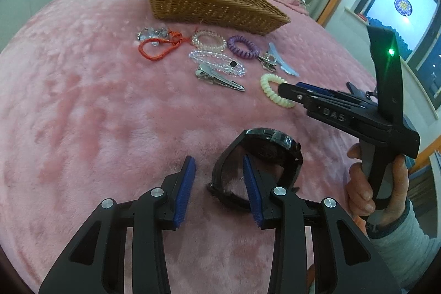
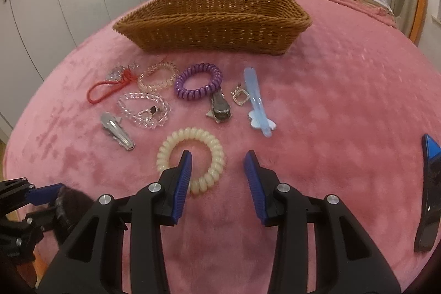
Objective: Organize jewelry
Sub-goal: 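Grasp the black watch with left tool while right tool grasps cream coil bracelet, then drop the watch from left tool into basket while right tool drops the coil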
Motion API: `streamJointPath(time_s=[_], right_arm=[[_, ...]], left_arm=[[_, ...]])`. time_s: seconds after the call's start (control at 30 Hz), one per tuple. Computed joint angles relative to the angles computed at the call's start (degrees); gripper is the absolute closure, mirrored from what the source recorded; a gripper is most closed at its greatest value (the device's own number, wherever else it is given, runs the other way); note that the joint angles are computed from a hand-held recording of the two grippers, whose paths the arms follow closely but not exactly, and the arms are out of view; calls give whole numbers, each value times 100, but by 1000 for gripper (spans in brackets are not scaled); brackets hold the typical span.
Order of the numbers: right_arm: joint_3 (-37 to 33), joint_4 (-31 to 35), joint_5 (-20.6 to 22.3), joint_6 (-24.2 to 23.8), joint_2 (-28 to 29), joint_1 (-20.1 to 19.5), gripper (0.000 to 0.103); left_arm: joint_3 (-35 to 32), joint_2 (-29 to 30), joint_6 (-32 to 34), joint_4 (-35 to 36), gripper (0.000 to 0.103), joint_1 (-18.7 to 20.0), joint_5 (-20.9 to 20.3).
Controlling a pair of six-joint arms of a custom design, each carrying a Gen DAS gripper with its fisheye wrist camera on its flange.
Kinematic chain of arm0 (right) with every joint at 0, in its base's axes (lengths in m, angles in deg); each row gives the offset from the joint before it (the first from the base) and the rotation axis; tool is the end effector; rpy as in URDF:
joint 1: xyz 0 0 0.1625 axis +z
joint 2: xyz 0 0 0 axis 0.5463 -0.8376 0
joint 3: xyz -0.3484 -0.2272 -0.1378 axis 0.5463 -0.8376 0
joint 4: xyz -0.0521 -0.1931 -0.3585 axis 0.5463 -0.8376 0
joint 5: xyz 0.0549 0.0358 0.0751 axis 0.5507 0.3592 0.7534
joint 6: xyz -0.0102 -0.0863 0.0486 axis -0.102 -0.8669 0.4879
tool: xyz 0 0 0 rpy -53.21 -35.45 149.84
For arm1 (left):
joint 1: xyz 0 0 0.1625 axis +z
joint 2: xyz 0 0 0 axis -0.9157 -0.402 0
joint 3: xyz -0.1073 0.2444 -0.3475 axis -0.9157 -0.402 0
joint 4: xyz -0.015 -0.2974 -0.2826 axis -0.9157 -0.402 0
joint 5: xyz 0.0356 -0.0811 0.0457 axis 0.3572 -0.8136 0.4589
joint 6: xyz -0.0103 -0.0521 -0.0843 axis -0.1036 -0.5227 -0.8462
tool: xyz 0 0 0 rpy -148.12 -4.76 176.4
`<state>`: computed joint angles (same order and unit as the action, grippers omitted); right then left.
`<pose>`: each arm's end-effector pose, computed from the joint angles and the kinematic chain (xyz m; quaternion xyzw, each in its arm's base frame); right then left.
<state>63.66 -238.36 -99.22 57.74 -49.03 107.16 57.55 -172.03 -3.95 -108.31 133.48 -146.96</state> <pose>0.4354 -0.2973 -0.0611 0.0509 -0.8762 0.3306 0.3469 0.0412 -0.3136 0.3524 0.3228 0.9277 -0.1392 0.1257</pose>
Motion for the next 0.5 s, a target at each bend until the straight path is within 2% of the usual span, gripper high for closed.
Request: streamJointPath(time_s=[0.03, 0.07, 0.1, 0.2, 0.37, 0.5], right_arm=[[-51, 131, -12, 2, 4, -11, 77], [-90, 251, -9, -1, 4, -18, 87], [-120, 246, 21, -88, 26, -27, 92], [-127, 205, -53, -130, 79, 28, 93], [-22, -172, -79, -267, 28, 138, 94], [-44, -555, -355, -584, -78, 313, 94]], left_arm=[[28, 16, -44, -16, 74, -69, 87], [78, 5, -104, -34, 79, -176, 248], [110, -1, -166, -35, 89, -273, 381], [225, -130, -243, -60, 90, -483, 612], [207, -306, -367, -109, 96, -706, 672], [148, -269, -473, -437, 96, -966, 711]])
